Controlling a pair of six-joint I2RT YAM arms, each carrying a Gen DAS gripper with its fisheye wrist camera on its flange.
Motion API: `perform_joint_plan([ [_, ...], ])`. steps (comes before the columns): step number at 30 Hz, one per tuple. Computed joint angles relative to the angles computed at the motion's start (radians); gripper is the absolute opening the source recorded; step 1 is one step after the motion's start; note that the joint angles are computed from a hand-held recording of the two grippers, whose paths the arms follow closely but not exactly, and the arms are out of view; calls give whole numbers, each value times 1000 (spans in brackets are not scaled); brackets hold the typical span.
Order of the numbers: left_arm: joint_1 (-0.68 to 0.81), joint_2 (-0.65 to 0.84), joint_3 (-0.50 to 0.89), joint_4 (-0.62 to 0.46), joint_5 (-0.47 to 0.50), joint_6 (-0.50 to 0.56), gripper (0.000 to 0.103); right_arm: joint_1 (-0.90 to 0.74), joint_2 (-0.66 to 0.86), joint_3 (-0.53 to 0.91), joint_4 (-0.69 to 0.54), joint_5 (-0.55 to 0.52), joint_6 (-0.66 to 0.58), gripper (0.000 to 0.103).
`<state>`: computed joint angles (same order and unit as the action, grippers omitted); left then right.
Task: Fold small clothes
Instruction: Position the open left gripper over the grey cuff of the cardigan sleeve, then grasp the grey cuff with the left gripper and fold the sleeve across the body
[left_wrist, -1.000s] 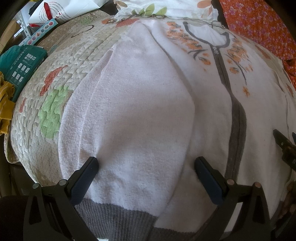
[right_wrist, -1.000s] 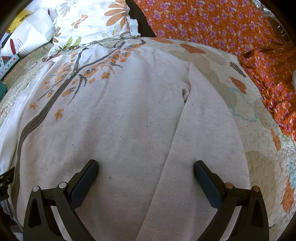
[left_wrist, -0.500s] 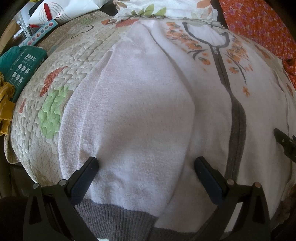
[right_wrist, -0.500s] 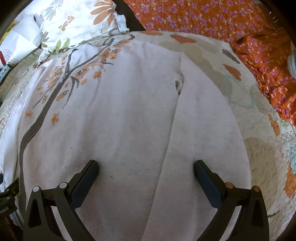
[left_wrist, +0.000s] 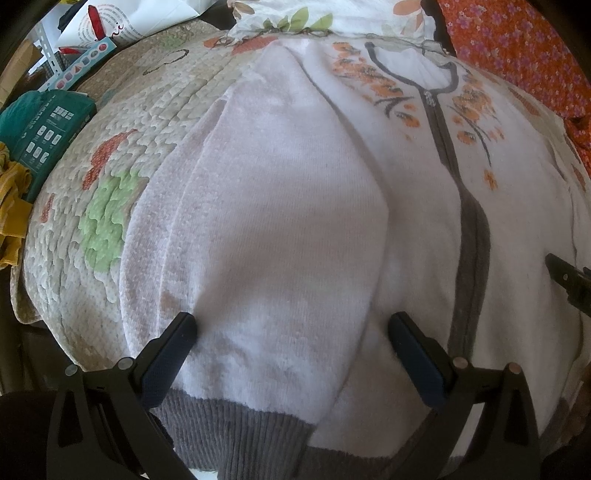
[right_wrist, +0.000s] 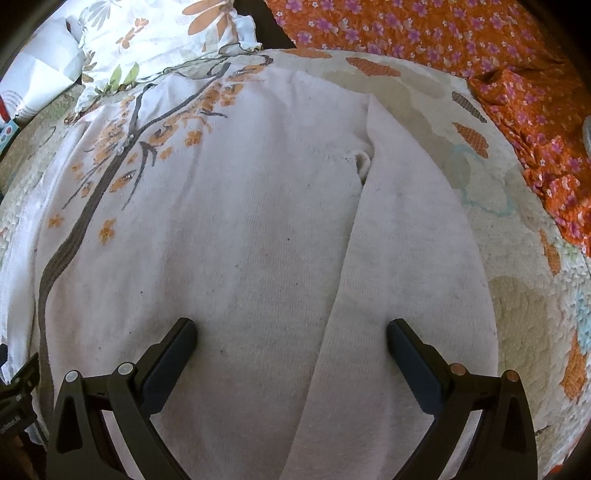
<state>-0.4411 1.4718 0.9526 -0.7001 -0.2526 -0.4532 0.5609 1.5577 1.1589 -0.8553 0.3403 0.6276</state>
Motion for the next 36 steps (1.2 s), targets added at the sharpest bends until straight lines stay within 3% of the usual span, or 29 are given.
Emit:
perform_joint_plan([
  [17, 6, -24, -25, 8, 26, -12, 103, 4, 8, 8, -5, 7, -17, 103],
  [19, 26, -71, -49, 23, 67, -8, 94, 3, 6, 5, -2, 7, -19, 103],
  [21, 51, -131, -77, 41, 101, 13, 73, 4, 2, 0, 4, 8, -22, 103],
  [23, 110, -186, -93, 50, 153, 45, 67, 5, -1, -5, 10, 11, -23, 103],
  [30, 282, -237, -93, 40, 231, 150, 67, 10, -6, -15, 21, 18, -25, 103],
  [36, 244, -273, -154, 61, 313, 227, 67, 14, -6, -17, 26, 26, -26, 103],
])
